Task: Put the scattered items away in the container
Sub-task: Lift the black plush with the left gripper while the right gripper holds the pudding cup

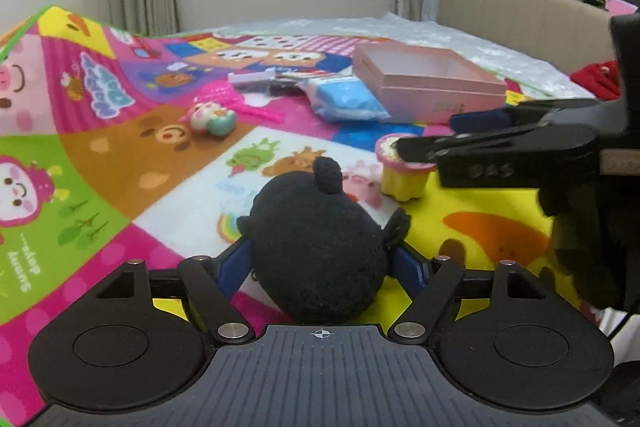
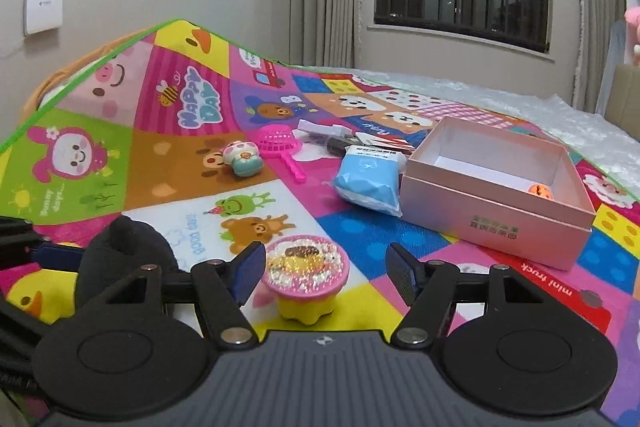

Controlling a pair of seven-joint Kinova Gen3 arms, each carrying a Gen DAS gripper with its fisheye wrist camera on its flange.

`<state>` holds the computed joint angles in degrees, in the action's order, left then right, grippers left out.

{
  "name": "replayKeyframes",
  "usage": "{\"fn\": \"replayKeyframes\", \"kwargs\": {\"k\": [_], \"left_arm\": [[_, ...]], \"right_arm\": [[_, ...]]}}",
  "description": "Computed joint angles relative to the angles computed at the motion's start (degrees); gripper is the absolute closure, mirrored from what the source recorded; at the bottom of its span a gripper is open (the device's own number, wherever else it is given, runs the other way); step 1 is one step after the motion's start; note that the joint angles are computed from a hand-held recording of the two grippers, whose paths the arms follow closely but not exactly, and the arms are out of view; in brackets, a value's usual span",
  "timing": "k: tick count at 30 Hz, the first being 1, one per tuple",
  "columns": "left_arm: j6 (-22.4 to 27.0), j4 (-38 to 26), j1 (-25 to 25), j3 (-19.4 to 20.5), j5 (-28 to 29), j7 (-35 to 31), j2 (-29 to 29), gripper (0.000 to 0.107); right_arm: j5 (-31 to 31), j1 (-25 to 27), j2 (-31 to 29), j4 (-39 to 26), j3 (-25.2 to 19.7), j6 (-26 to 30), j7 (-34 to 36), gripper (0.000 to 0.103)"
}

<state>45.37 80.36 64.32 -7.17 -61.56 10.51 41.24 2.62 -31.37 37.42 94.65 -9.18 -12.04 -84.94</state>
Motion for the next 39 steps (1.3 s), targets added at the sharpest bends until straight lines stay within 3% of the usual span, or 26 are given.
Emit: {"fn": "replayKeyframes", "kwargs": {"k": [4,8,13,21,22,23,26,29,32,35,39], "left_arm": [[-3.3,1.8,0.9,-1.0,-3.3,2.7,-0.4,0.017],[-6.8,3.0,1.8,-2.0,-8.1,5.8,-0.6,0.013],[-13.0,6.4,2.0,-3.1,-16.9,15.2,-2.0,0.011],[-12.3,6.5,-0.6,1.3,-20.7,17.1,-2.3,0.01],[-12.3,6.4,-0.8,1.5,-21.2,17.5,-2.2,0.009],[-12.3,6.1,-1.0,1.8,-21.5,17.6,-2.0,0.008],[-12.3,4.7,-1.9,2.3,-22.1,17.2,-1.0,0.008],[-13.6,2.6,-2.7,2.2,-22.6,16.0,0.2,0.007],[-17.1,0.6,-3.7,1.7,-23.6,15.2,1.2,0.007],[-19.9,-1.3,-4.3,1.3,-22.8,12.1,2.2,0.007],[-21.2,-2.3,-3.2,-0.2,-19.9,7.7,2.8,0.007]], "right_arm": [[0.0,-0.1,0.6,-1.1,-0.1,1.5,0.1,0.036],[-1.9,-1.9,0.4,-1.2,2.6,1.5,0.0,0.036],[-3.1,-2.4,0.2,-1.2,3.9,1.6,0.5,0.036],[3.3,8.9,3.7,-6.5,-11.6,8.1,1.0,0.036],[3.2,9.6,4.3,-7.3,-12.7,8.8,1.5,0.041],[2.5,10.8,4.8,-8.0,-14.4,9.7,3.0,0.052],[-2.7,12.5,4.8,-7.8,-16.5,10.0,9.7,0.066],[-9.6,11.4,3.0,-5.4,-13.4,7.8,15.3,0.067],[-16.6,13.4,1.8,-3.6,-13.6,7.3,20.7,0.067],[-19.9,20.2,1.5,-1.8,-20.7,6.7,27.7,0.067],[-22.3,29.0,3.6,-4.4,-31.3,14.4,36.1,0.065]]}}
